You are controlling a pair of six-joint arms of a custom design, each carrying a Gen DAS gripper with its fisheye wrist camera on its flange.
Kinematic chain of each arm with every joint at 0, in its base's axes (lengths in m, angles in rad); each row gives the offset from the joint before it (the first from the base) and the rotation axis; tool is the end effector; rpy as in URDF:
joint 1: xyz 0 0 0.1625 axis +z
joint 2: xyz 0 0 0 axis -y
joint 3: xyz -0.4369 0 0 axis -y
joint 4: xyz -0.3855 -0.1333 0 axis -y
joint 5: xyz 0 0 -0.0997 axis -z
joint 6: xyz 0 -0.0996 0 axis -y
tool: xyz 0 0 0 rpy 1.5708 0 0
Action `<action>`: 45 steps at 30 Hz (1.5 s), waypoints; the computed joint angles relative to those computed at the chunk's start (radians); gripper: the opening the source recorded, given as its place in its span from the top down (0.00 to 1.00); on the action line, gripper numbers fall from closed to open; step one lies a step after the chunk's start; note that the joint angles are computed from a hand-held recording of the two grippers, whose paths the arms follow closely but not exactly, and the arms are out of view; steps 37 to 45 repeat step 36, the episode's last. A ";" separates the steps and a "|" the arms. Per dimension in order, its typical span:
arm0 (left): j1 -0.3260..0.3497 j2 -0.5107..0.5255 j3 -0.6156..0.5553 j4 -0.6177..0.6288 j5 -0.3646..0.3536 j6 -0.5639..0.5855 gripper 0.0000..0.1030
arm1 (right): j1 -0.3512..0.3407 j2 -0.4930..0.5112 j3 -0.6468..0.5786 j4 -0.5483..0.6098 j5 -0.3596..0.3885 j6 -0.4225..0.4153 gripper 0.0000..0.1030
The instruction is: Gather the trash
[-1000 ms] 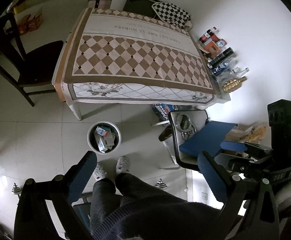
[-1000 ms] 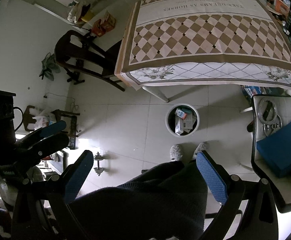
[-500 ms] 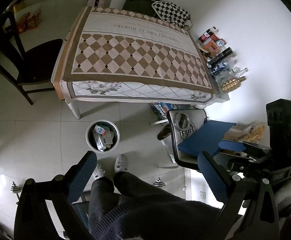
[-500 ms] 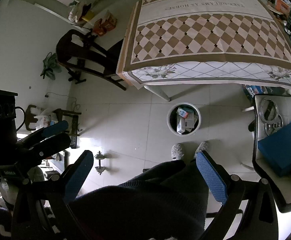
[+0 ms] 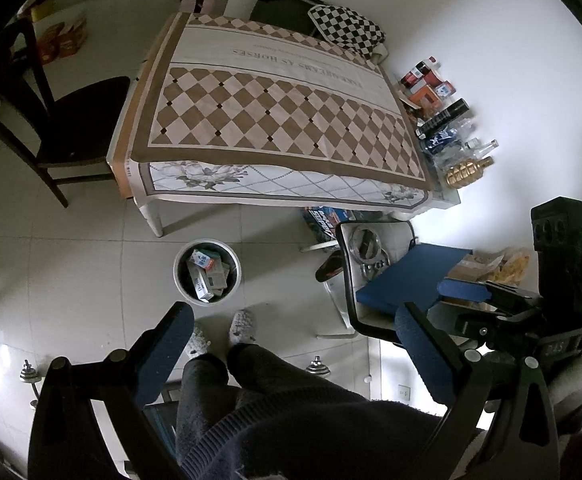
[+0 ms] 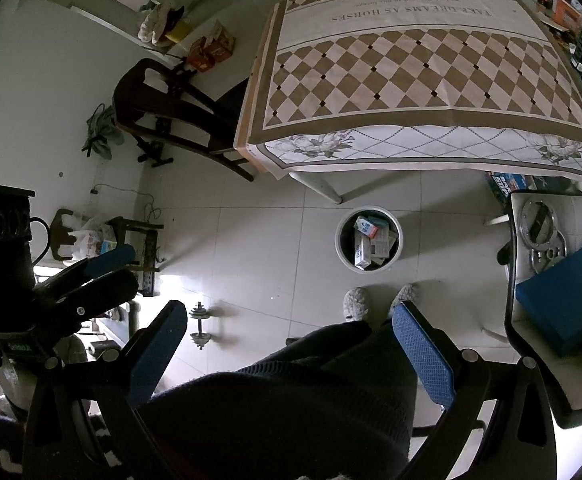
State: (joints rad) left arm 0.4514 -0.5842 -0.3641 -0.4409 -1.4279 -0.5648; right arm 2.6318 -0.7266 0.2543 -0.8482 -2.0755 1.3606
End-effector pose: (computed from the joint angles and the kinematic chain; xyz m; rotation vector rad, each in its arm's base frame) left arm -0.5381 -0.4248 0.6017 0.8152 2.7949 0.0211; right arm 0.6917 -0.2892 0.5190 -0.3146 -2.6680 0.5290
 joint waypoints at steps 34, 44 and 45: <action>-0.009 0.011 -0.039 0.026 -0.009 -0.021 0.00 | 0.004 0.076 -0.146 0.075 0.009 0.001 0.00; -0.011 0.015 -0.053 0.036 -0.011 -0.025 0.00 | 0.004 0.062 -0.117 0.057 0.007 0.002 0.00; -0.011 0.015 -0.053 0.036 -0.011 -0.025 0.00 | 0.004 0.062 -0.117 0.057 0.007 0.002 0.00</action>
